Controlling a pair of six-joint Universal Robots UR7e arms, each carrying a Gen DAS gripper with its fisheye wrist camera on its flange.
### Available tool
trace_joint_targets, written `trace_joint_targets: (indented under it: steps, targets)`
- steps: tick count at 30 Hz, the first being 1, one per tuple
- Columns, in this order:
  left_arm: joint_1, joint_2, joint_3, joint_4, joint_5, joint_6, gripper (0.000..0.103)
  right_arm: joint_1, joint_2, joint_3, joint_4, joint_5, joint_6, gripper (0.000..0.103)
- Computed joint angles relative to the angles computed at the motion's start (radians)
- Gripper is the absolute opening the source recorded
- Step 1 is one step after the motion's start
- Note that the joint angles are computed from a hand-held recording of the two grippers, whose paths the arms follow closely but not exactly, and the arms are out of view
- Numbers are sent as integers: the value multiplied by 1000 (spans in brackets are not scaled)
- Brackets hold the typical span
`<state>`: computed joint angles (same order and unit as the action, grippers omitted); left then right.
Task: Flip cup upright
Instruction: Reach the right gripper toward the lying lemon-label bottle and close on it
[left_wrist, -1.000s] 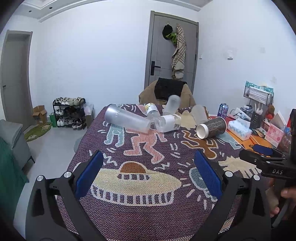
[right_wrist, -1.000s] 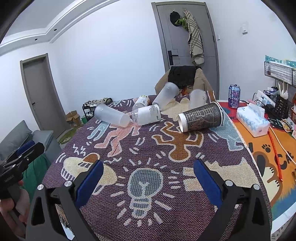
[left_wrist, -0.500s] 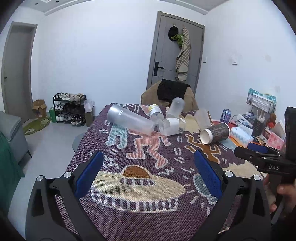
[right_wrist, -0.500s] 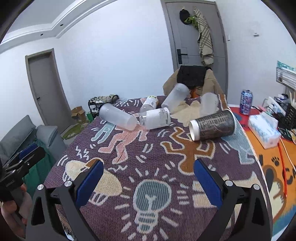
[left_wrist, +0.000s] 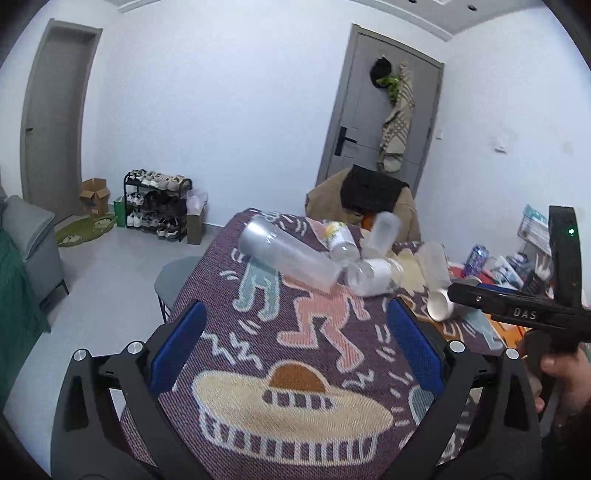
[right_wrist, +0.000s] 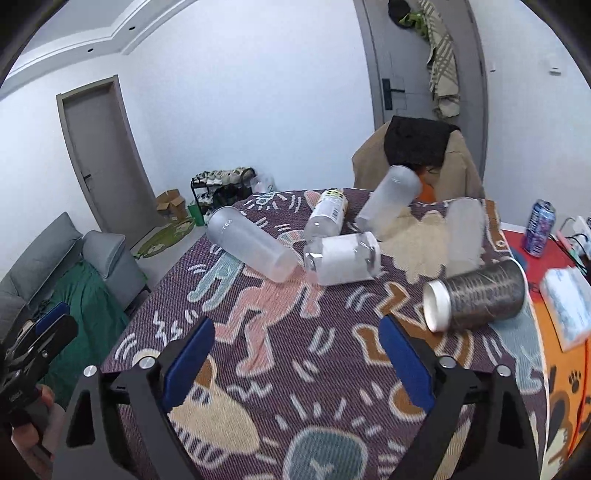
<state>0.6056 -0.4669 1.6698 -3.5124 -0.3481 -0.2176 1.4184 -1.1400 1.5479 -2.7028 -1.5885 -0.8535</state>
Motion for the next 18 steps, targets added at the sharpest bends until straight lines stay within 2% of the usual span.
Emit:
trace_joint_targets:
  steps: [7, 14, 18]
  targets:
    - [44, -10, -37, 31, 20, -49, 97, 53, 142, -205, 105, -69, 65, 81]
    - [88, -17, -63, 51, 74, -121, 97, 83, 303, -436, 227, -129, 119, 81]
    - [113, -27, -73, 73, 76, -151, 97, 98, 417, -601, 309, -175, 140, 80]
